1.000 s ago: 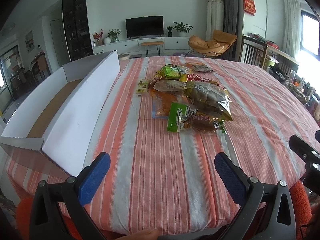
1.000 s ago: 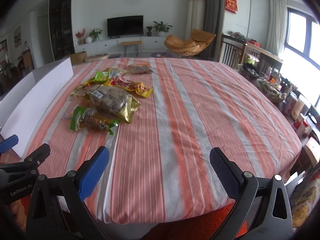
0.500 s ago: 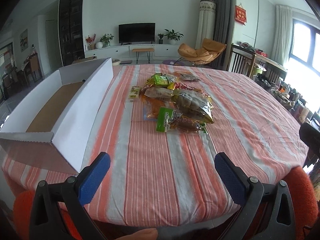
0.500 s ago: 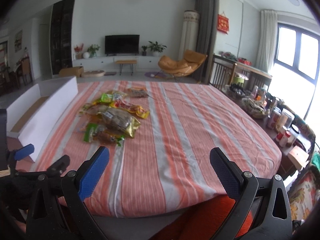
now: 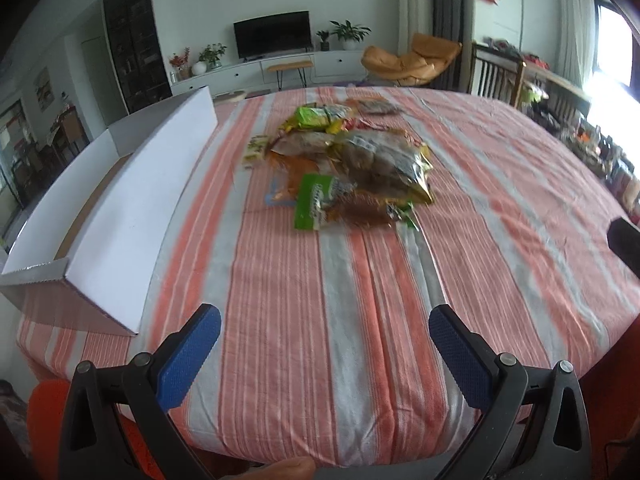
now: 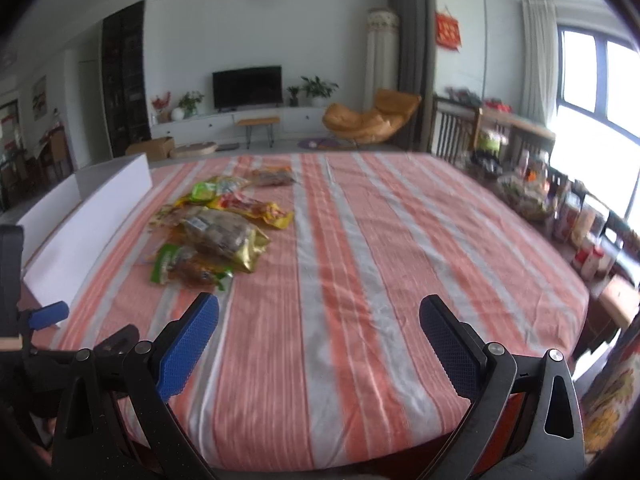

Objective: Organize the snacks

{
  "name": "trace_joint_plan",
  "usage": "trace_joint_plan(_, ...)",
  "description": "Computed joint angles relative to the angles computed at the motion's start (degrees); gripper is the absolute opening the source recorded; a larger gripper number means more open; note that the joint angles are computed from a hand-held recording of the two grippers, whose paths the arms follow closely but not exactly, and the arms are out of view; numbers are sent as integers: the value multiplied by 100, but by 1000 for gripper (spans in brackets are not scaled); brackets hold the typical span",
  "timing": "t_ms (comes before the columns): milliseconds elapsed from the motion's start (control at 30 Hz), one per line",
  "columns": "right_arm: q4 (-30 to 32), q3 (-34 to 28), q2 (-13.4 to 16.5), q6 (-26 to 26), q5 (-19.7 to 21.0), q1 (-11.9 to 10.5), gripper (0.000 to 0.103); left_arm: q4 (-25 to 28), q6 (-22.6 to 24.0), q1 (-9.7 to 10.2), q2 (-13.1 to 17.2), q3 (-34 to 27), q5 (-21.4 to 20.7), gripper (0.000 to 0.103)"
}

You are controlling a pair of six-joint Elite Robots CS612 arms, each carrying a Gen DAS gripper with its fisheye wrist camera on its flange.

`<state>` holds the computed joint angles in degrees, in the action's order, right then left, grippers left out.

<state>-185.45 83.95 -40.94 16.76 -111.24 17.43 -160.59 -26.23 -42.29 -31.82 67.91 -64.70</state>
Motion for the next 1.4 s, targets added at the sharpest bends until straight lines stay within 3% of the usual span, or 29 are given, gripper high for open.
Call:
trace_joint_plan(100, 173, 48, 16, 470, 191, -125, 102, 105, 170, -31, 54, -68, -4, 103)
trace_joint_plan(333, 287, 161, -42, 952, 355, -252, 102, 65, 237, -41, 34, -47, 34, 103)
trace_joint_plan(833, 310, 196, -53, 653, 285, -207, 102, 213, 99, 11, 49, -36, -26, 103)
trace_joint_plan(1100, 541, 110, 12, 708, 579, -258, 102, 988, 15, 143, 394, -729, -345, 103)
trace_joint_plan(1233, 767, 54, 83, 862, 1075, -381, 102, 1384, 30, 191, 615, -1098, -350, 103)
trace_joint_plan(1400, 971, -27, 162, 1252, 1150, -554, 102, 1298, -138, 287, 697, -1172, -614, 103)
